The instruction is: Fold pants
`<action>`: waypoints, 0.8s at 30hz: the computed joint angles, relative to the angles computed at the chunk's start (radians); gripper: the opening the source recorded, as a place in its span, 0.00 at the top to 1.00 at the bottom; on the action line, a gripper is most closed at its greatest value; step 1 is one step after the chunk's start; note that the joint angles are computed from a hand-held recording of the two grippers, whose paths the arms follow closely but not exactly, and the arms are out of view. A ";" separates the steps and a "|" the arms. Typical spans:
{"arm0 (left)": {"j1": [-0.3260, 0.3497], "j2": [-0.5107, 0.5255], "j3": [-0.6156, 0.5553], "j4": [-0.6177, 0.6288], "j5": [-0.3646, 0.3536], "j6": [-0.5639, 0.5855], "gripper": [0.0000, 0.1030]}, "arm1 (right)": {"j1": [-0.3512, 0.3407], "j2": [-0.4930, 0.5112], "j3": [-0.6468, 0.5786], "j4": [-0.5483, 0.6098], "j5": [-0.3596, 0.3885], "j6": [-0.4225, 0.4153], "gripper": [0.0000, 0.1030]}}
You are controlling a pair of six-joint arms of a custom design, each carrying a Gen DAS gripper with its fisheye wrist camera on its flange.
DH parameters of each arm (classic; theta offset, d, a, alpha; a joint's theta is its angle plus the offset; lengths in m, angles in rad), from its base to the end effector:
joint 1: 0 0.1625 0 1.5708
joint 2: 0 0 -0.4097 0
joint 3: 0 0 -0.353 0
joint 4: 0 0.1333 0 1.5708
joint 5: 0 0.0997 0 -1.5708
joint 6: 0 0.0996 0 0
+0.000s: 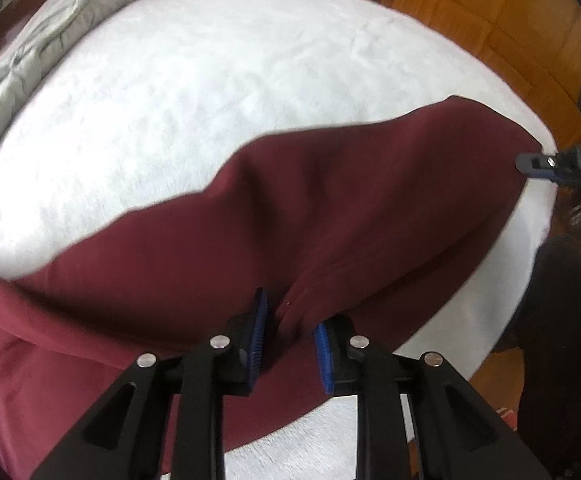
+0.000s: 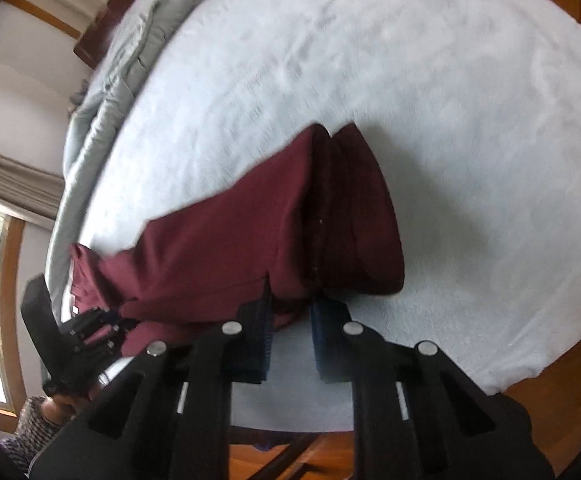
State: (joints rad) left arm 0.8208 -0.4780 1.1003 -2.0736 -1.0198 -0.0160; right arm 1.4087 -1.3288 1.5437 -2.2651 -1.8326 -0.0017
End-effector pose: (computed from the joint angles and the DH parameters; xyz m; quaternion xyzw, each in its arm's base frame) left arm -0.3684 -0.6675 0.0491 0.3598 0.8908 -0.0482 0.2733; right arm 0.0132 -0.5857 0.4456 -0.1080 -0.9575 0.2242 0.1456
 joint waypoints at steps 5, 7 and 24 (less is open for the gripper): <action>0.000 0.004 -0.002 0.034 0.011 -0.008 0.79 | 0.041 0.058 -0.052 0.117 -0.195 0.005 0.59; 0.010 0.025 -0.020 0.052 0.017 -0.024 0.79 | 0.047 0.050 -0.024 0.072 -0.244 0.009 0.53; 0.016 0.021 0.022 0.000 0.013 -0.042 0.71 | 0.000 0.121 -0.129 0.151 -0.124 -0.087 0.73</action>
